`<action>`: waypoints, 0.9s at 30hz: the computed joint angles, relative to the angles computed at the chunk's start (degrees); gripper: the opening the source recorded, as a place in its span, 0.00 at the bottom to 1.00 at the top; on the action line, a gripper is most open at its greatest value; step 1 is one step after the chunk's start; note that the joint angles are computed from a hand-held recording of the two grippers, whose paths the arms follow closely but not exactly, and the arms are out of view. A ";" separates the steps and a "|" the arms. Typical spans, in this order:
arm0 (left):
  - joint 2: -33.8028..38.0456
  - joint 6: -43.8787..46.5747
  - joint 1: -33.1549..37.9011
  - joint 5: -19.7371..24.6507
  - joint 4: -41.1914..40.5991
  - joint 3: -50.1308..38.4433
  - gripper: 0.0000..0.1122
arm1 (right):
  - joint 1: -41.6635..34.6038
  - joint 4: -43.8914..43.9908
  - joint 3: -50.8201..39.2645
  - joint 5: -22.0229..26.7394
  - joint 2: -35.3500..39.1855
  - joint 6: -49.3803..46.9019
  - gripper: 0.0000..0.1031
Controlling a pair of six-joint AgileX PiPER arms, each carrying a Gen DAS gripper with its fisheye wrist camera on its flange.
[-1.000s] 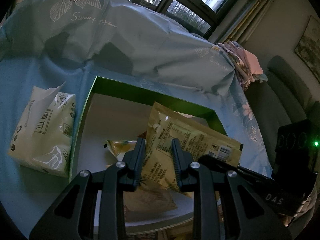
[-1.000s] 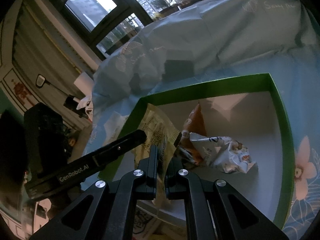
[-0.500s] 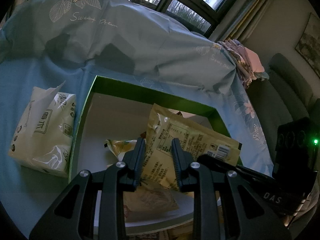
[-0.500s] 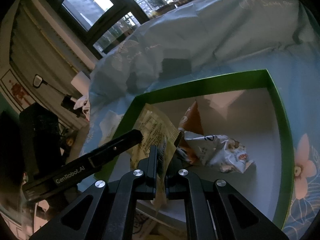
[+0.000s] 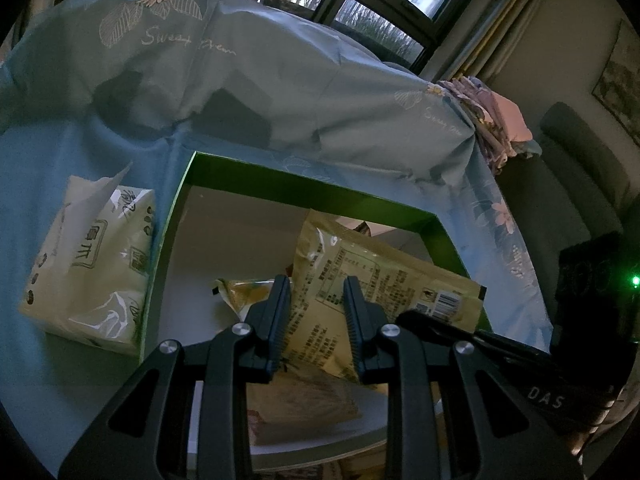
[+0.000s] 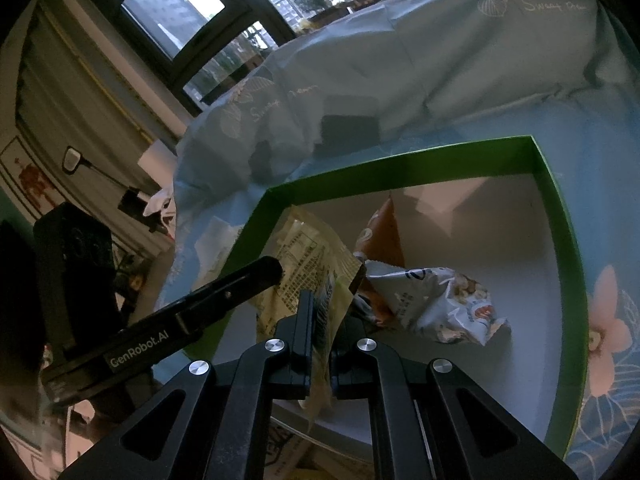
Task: Organize snacks
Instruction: 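Lift the beige packet and lower it into the green box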
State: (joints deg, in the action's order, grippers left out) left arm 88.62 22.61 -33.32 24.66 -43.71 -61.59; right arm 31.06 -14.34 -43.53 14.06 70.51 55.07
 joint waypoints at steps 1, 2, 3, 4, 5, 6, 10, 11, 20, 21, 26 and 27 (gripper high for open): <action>-0.01 -0.24 -0.07 -0.18 0.40 0.05 0.23 | 0.13 -0.99 -0.01 0.20 0.04 0.96 0.07; -0.03 -0.70 -0.10 -0.36 1.07 0.09 0.23 | 0.31 -2.12 -0.07 0.55 0.08 2.11 0.07; -0.14 -1.14 -0.20 -0.44 1.58 0.18 0.23 | 0.54 -3.09 -0.19 0.90 0.18 3.15 0.07; -0.20 -1.45 -0.26 -0.55 2.07 0.22 0.24 | 0.82 -4.62 -0.27 1.38 0.22 4.60 0.07; -0.29 -2.09 -0.38 -0.78 2.86 0.28 0.25 | 1.30 -6.84 -0.53 2.20 0.39 6.68 0.07; -0.33 -3.46 -0.69 -0.95 4.18 0.16 0.25 | 1.98 -9.44 -0.94 3.52 0.54 9.14 0.07; -0.48 -4.83 -0.64 -0.90 5.45 0.13 0.26 | 4.63 -17.49 -2.25 7.92 0.76 16.38 0.08; -0.43 -5.70 -0.80 -1.04 6.34 0.05 0.28 | 5.44 -19.32 -2.60 9.19 0.83 17.87 0.11; 0.55 -9.43 -1.72 -1.00 10.64 -0.56 0.39 | 10.55 -29.52 -3.87 19.26 1.33 26.81 0.25; 0.31 -10.39 -1.78 -1.02 11.72 -0.57 0.43 | 11.38 -30.64 -4.11 20.78 1.44 27.87 0.25; -1.20 -14.30 -2.66 -2.06 15.82 0.25 0.54 | 17.01 -36.53 -5.19 29.10 1.50 32.47 0.26; -1.49 -15.18 -2.81 -2.08 16.58 0.32 0.56 | 18.40 -37.57 -5.44 31.03 1.48 33.19 0.26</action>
State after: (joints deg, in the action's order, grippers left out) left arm 87.12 7.43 -36.13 22.57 -27.13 -61.26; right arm 49.47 -51.91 -48.97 45.09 71.98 88.26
